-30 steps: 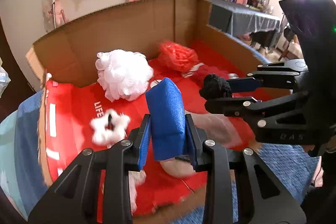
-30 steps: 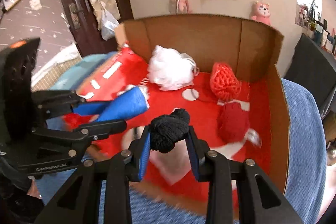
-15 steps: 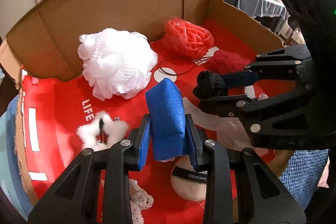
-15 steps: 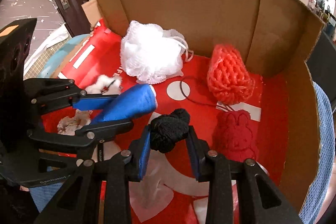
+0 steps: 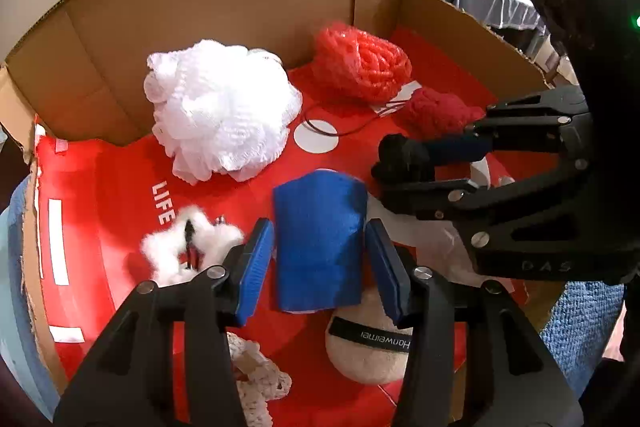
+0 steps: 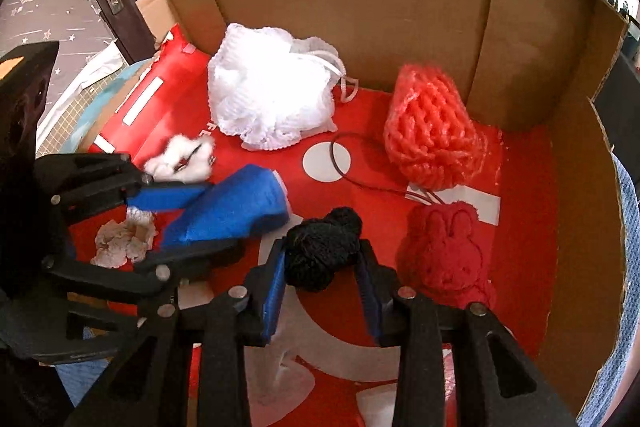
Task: Organize soft objects
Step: 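Carry the blue pad and black pom-pom into the box and lower them, then open both tools, releasing the pad and pom-pom, and pull back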
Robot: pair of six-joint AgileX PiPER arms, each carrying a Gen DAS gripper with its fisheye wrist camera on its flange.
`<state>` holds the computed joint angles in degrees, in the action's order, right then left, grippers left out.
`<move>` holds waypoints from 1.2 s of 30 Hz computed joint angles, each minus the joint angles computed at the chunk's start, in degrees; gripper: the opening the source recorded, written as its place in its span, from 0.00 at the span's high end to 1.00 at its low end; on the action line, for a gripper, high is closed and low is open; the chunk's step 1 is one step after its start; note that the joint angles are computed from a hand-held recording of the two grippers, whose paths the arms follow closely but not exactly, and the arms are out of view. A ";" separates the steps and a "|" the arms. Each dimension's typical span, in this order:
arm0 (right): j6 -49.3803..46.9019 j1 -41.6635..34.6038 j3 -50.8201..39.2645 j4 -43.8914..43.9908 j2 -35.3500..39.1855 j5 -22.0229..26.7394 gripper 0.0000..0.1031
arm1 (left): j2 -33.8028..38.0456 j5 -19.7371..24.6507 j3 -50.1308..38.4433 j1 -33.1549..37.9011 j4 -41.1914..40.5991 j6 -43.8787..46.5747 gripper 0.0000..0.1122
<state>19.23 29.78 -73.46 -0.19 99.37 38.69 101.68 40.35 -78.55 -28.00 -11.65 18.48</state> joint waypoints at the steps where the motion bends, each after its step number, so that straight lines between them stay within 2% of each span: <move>1: 0.04 0.00 -0.12 -0.04 0.13 0.10 0.64 | 0.04 -0.03 -0.04 -0.03 0.13 -0.09 0.59; 6: 0.24 0.20 -0.47 -0.41 0.25 0.49 0.61 | -0.11 0.16 0.04 -0.15 0.87 -0.87 0.58; 11: 0.39 0.24 -0.91 -0.60 0.61 0.53 0.54 | -1.38 -1.10 1.16 -0.11 1.78 -1.41 0.48; 20: 3.18 1.15 -0.88 -4.00 0.05 1.15 0.52 | -6.41 -2.41 5.11 0.98 0.75 -0.96 0.47; 22: 4.31 1.51 -0.68 -4.78 -0.61 1.31 0.52 | -8.00 -3.24 6.37 1.00 0.33 -1.24 0.42; 23: 5.51 1.88 -0.55 -5.85 -1.00 1.43 0.50 | -9.05 -3.98 7.28 1.08 -0.13 -1.26 0.38; 27: 10.51 3.34 1.61 -9.70 -4.32 1.42 0.38 | -14.16 -7.09 11.78 1.22 -0.72 -2.60 0.36; 29: 13.88 4.52 2.43 -12.42 -5.86 1.79 0.33 | -16.75 -8.31 13.93 0.83 -0.03 -4.18 0.31; 33: 20.57 6.79 3.84 -16.89 -9.43 3.02 0.23 | -22.79 -14.07 20.07 -1.55 8.37 -13.09 0.27; 36: 28.44 9.75 6.16 -23.98 -13.03 4.60 0.13 | -26.03 -16.95 23.84 -3.89 19.87 -25.83 0.22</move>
